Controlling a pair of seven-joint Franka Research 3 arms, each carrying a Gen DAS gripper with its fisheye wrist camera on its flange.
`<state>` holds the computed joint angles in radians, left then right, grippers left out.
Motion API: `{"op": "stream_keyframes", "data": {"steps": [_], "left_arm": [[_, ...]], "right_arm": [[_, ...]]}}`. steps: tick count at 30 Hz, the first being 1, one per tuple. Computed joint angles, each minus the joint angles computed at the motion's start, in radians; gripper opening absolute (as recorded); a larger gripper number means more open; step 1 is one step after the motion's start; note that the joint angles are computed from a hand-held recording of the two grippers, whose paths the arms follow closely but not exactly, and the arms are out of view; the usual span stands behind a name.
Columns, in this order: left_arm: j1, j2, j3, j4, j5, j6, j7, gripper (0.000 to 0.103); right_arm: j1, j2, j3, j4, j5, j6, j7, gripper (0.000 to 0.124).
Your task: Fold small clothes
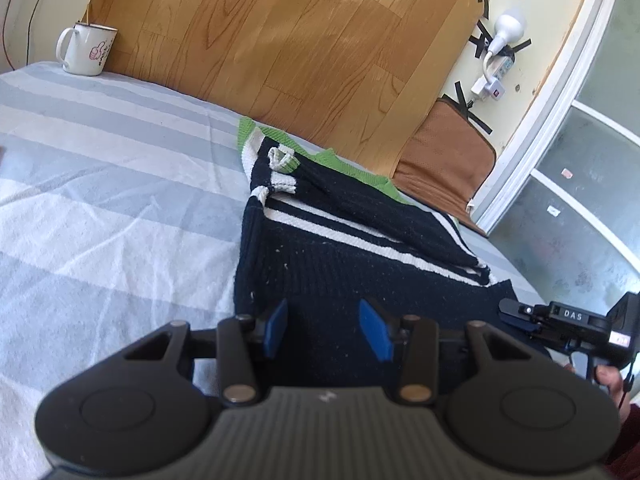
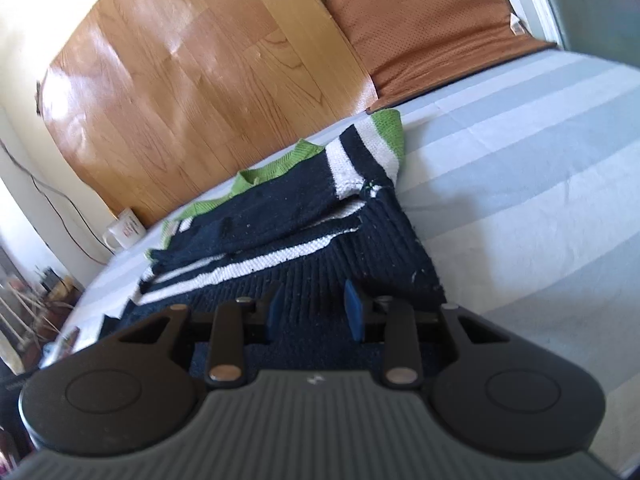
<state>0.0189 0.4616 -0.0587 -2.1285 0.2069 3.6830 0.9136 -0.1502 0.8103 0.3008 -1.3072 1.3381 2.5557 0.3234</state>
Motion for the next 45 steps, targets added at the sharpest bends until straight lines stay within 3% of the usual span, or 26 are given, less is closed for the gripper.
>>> {"op": "stream_keyframes", "data": {"steps": [8, 15, 21, 45], "left_arm": [[0.017, 0.006, -0.009, 0.001, 0.027, 0.016, -0.016, 0.042], [0.051, 0.003, -0.027, -0.001, 0.087, 0.021, -0.059, 0.046], [0.031, 0.002, -0.013, 0.000, 0.070, 0.016, -0.043, 0.047], [0.036, 0.005, -0.017, 0.010, 0.094, 0.008, -0.057, 0.054]], "right_arm": [[-0.013, -0.013, 0.024, -0.037, 0.095, 0.028, -0.169, 0.037], [-0.001, -0.019, 0.010, -0.046, 0.139, 0.037, -0.205, 0.037], [0.002, -0.026, 0.008, -0.061, 0.187, 0.044, -0.262, 0.037], [0.005, -0.024, -0.009, -0.062, 0.213, 0.011, -0.282, 0.037]]}}
